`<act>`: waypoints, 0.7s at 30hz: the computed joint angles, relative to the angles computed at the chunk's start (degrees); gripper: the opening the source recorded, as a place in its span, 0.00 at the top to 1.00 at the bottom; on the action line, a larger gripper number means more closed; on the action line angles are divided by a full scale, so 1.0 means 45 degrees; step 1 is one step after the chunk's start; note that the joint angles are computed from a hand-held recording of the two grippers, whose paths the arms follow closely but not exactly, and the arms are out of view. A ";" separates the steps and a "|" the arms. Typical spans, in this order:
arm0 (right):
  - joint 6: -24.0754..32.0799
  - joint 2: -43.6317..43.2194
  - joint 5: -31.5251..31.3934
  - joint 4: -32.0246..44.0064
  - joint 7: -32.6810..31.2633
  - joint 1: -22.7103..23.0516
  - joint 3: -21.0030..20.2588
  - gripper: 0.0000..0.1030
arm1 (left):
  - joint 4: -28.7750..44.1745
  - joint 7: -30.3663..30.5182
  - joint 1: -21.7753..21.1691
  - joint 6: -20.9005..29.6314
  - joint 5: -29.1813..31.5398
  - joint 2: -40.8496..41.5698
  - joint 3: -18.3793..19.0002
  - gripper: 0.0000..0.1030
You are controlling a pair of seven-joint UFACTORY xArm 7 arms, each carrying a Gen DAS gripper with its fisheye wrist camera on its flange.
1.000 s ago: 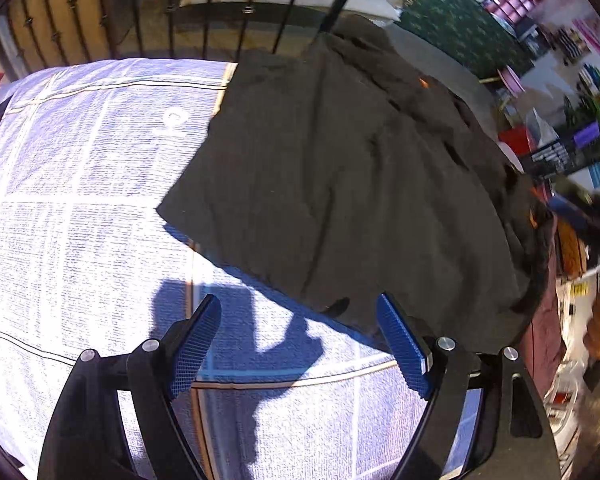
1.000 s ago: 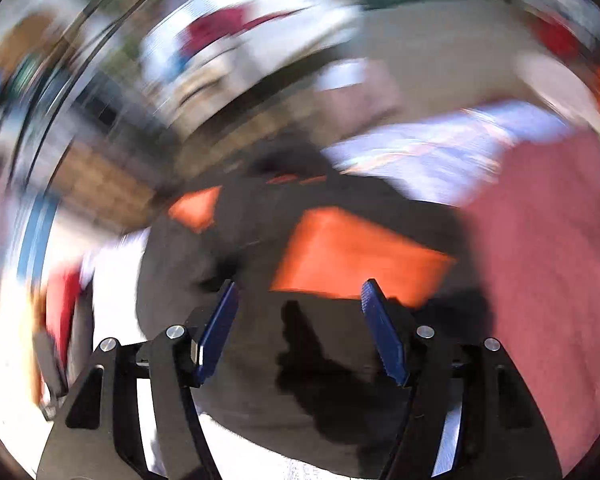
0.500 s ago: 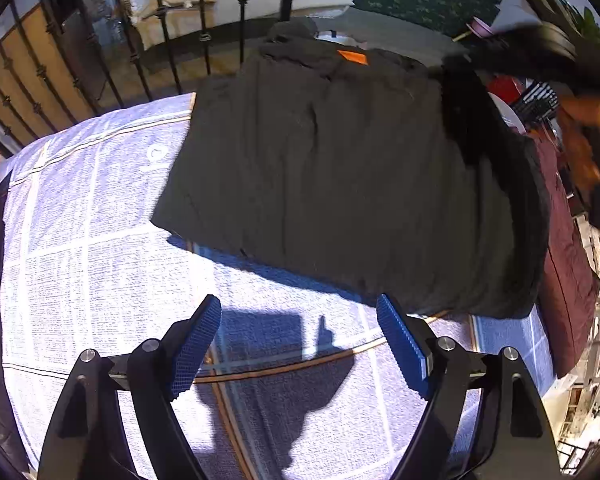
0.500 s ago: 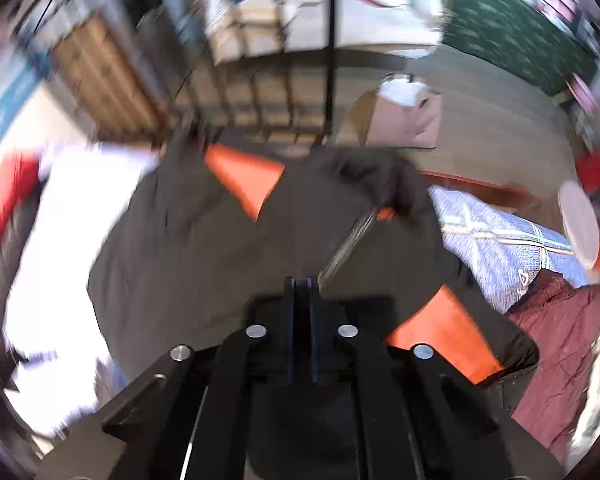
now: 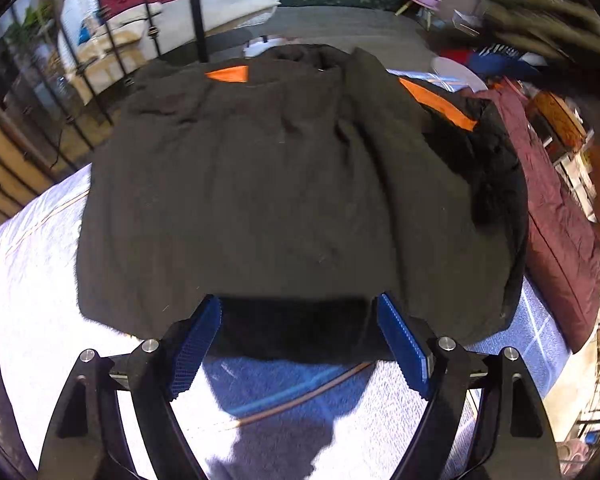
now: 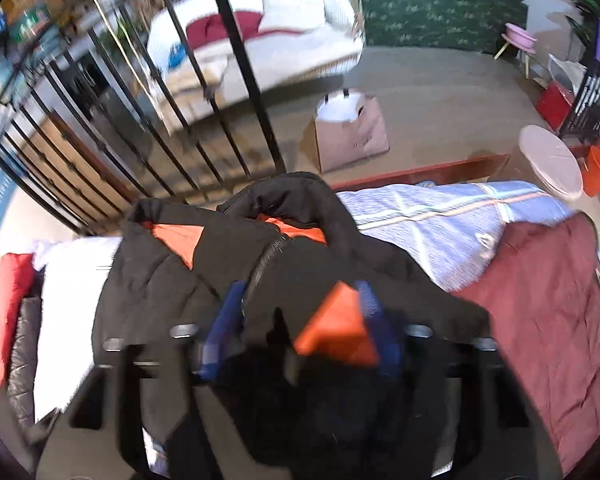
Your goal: Fold large clothes
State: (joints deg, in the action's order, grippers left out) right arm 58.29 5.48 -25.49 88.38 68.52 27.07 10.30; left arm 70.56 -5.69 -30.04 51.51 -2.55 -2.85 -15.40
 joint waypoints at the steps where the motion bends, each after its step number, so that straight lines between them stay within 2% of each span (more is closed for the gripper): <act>1: -0.0067 -0.0589 0.0053 -0.0666 0.0089 0.0068 0.0079 0.39 | 0.0223 -0.0234 -0.0047 0.0003 0.0508 0.0250 -0.0099 0.24; 3: -0.0157 -0.1380 0.0337 -0.1662 0.0321 0.0103 0.0324 0.39 | 0.0600 -0.0689 -0.0160 -0.0133 0.1459 0.0797 -0.0174 0.24; 6: -0.0390 -0.2286 0.1196 -0.3102 0.0537 0.0228 0.0898 0.39 | 0.1527 -0.1112 -0.0279 -0.0147 0.1883 0.1721 -0.0035 0.21; 10: -0.0085 -0.2105 0.1554 -0.3475 0.0500 0.0440 0.1444 0.39 | 0.2836 -0.1313 -0.0529 -0.0111 0.2527 0.2754 0.0214 0.18; 14: 0.0039 -0.1642 0.1138 -0.3309 0.0581 0.0429 0.1341 0.39 | 0.3981 -0.1571 -0.0887 -0.0019 0.3268 0.3738 0.0506 0.14; 18: 0.0028 -0.1217 0.1359 -0.3163 0.0294 0.0159 0.0916 0.38 | 0.5488 -0.1426 -0.1163 0.1018 0.3448 0.5123 0.0803 0.06; 20: 0.0198 -0.0765 0.1572 -0.2880 0.0025 0.0087 0.0756 0.38 | 0.6419 -0.1334 -0.1327 0.1812 0.3422 0.5852 0.0956 0.05; 21: 0.0475 -0.0376 0.1606 -0.2489 -0.0145 0.0063 0.0668 0.38 | 0.7261 -0.1309 -0.1411 0.2552 0.3266 0.6479 0.1022 0.05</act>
State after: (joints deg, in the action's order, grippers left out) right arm 60.43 3.79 -18.27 77.18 67.87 27.36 13.30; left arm 103.24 -11.58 -36.39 62.99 12.15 26.30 -10.80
